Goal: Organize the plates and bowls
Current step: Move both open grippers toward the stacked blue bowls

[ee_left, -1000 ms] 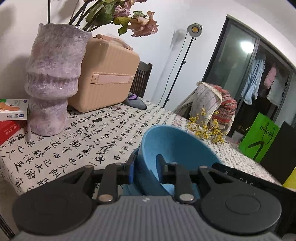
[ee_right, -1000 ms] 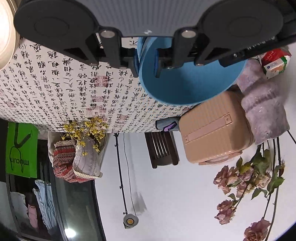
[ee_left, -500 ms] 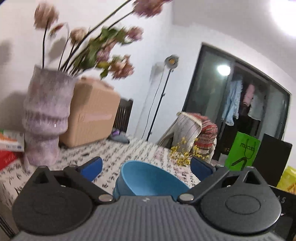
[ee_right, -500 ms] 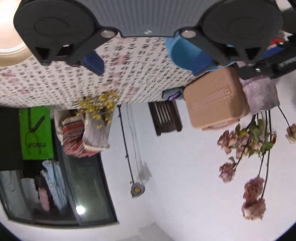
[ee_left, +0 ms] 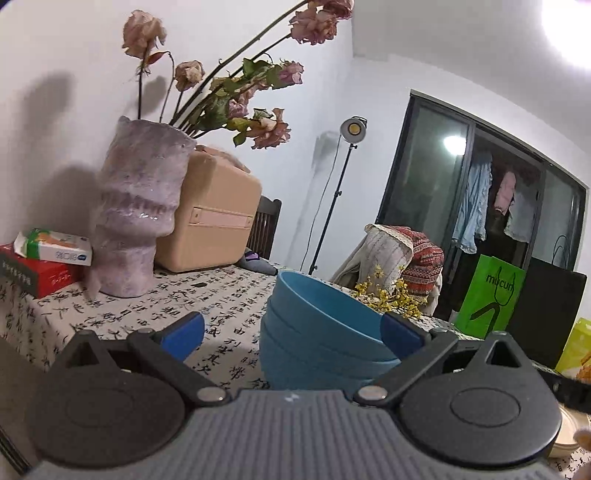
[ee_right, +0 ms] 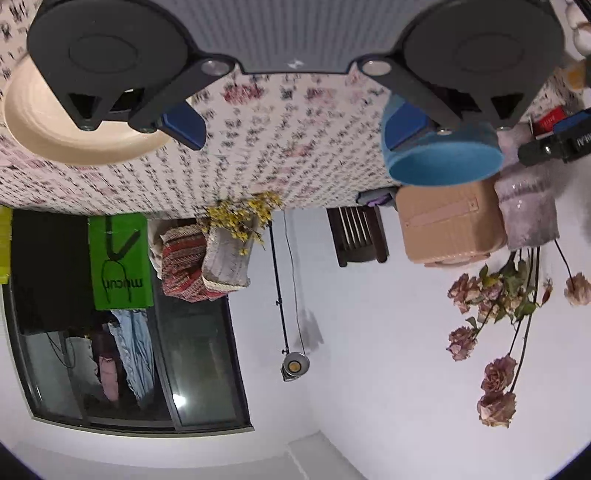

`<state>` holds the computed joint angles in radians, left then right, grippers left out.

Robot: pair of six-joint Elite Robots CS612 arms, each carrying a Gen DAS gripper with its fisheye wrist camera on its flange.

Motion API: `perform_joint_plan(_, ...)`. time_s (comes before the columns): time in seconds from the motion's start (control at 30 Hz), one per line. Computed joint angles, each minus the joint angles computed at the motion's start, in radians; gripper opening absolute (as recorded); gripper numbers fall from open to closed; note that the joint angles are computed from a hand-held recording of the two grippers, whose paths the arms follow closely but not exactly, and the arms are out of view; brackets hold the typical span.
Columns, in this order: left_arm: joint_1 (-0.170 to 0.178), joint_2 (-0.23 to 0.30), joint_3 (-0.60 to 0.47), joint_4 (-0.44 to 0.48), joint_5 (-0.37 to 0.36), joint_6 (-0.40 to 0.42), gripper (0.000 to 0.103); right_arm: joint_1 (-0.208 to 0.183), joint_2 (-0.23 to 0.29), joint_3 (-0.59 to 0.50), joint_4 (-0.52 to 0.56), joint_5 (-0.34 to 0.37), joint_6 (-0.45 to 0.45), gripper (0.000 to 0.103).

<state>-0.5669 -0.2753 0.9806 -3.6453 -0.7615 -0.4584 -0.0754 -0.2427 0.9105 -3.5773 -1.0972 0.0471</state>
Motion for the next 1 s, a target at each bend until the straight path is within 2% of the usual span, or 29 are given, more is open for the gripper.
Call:
perform_joint_plan(0.3,-0.025,0.01,-0.026,-0.033,-0.009,0.042,0.103,-0.022,-0.044,0.132,-0.118,-0.075,0.037,0.103)
perform_joint_plan(0.4,-0.032,0.016,-0.053,0.004,-0.023,0.056,0.103,-0.031,-0.055,0.172,-0.164,-0.1,0.039,0.103)
perform_joint_plan(0.5,-0.04,0.023,-0.083,0.065,-0.012,0.047,0.103,-0.042,-0.054,0.188,-0.195,-0.095,0.046,0.103)
perform_joint_plan(0.6,-0.047,0.033,-0.113,0.105,0.004,0.05,0.103,-0.053,-0.045,0.177,-0.191,-0.07,0.059,0.103)
perform_joint_plan(0.7,-0.057,0.05,-0.151,0.125,0.049,0.061,0.103,-0.061,-0.025,0.139,-0.162,-0.046,0.063,0.103)
perform_joint_plan(1.0,-0.073,0.041,-0.175,0.27,0.111,-0.019,0.103,-0.077,0.029,0.024,-0.065,0.024,0.093,0.103)
